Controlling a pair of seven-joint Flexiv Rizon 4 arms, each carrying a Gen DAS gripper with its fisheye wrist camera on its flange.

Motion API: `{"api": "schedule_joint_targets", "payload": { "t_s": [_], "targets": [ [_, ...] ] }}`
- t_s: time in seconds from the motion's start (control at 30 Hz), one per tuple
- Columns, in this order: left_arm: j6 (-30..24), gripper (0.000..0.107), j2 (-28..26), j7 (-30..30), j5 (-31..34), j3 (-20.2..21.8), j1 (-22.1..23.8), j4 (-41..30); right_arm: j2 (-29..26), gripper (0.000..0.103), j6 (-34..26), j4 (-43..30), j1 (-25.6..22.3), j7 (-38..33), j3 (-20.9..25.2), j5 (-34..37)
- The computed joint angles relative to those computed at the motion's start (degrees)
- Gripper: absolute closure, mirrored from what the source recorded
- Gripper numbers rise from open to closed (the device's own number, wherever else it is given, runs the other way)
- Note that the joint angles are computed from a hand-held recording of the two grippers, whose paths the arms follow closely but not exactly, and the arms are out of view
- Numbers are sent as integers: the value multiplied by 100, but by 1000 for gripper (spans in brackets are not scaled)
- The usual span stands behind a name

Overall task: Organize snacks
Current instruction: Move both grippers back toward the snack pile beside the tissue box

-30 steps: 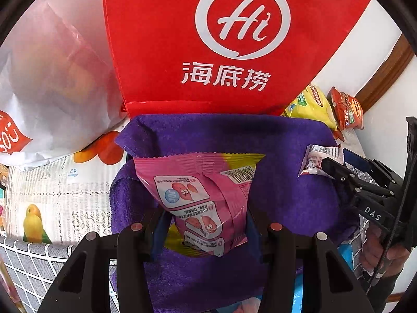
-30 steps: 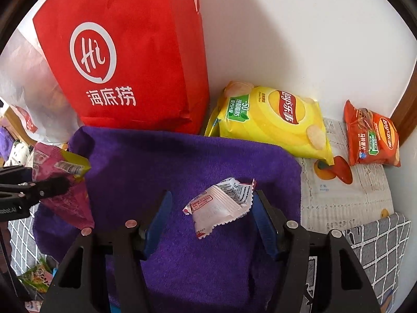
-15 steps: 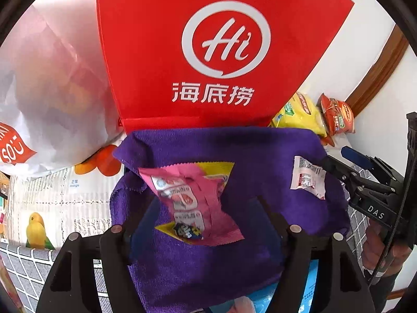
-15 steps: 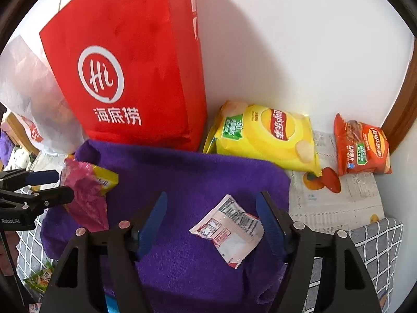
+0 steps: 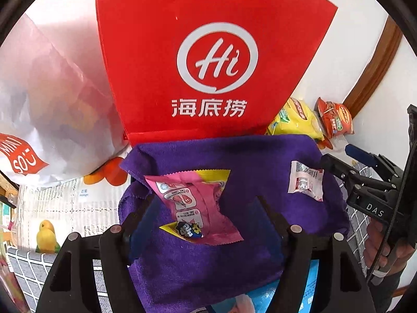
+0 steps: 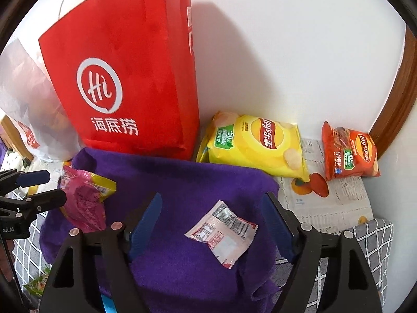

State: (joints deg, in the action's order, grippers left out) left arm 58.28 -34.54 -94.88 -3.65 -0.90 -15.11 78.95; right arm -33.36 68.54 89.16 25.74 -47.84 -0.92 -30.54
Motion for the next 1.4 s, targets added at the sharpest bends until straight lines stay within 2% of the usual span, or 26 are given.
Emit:
{"api": "schedule_joint_targets", "payload": {
  "t_s": [0.13, 0.4, 0.47, 0.57, 0.6, 0.73, 0.83, 0.9, 1.07, 1.2, 1.4],
  "targets": [
    [110, 35, 79, -68, 59, 52, -27, 71, 52, 24, 347, 144, 34, 192, -91, -35],
    [298, 35, 319, -157, 104, 45, -20, 270, 274, 24, 613, 413, 298, 798, -449, -471],
    [361, 36, 386, -162, 22, -9, 17, 352, 345, 24, 514, 458, 260, 824, -334, -468],
    [477, 36, 494, -75, -149, -136, 80, 495, 405, 24, 48, 356, 16, 370, 188, -81],
    [521, 36, 540, -42, -162, -148, 77, 543, 464, 24, -27, 404, 41, 362, 198, -77],
    [706, 36, 713, 45, -178, -166, 37, 706, 831, 24, -18, 890, 410, 1101, -297, -928],
    [808, 36, 885, 126, -271, -233, 51, 884, 1119, 22, -203, 1177, 457, 1596, -333, -1515],
    [930, 36, 1044, 315, -432, -369, 111, 1085, 1284, 22, -315, 1334, 413, 1832, -271, -1798],
    [1094, 36, 1343, 252, -336, -255, -39, 1289, 1687, 22, -294, 1751, 180, 2374, -12, -2350],
    [1261, 35, 1644, 338, -494, -368, -8, 1641, 1902, 22, -125, 1982, -90, 2390, 361, -2190],
    [1010, 35, 1993, -37, -150, -153, -139, 1947, 2196, 22, -136, 2341, -220, 2442, 653, -2072]
  ]
}}
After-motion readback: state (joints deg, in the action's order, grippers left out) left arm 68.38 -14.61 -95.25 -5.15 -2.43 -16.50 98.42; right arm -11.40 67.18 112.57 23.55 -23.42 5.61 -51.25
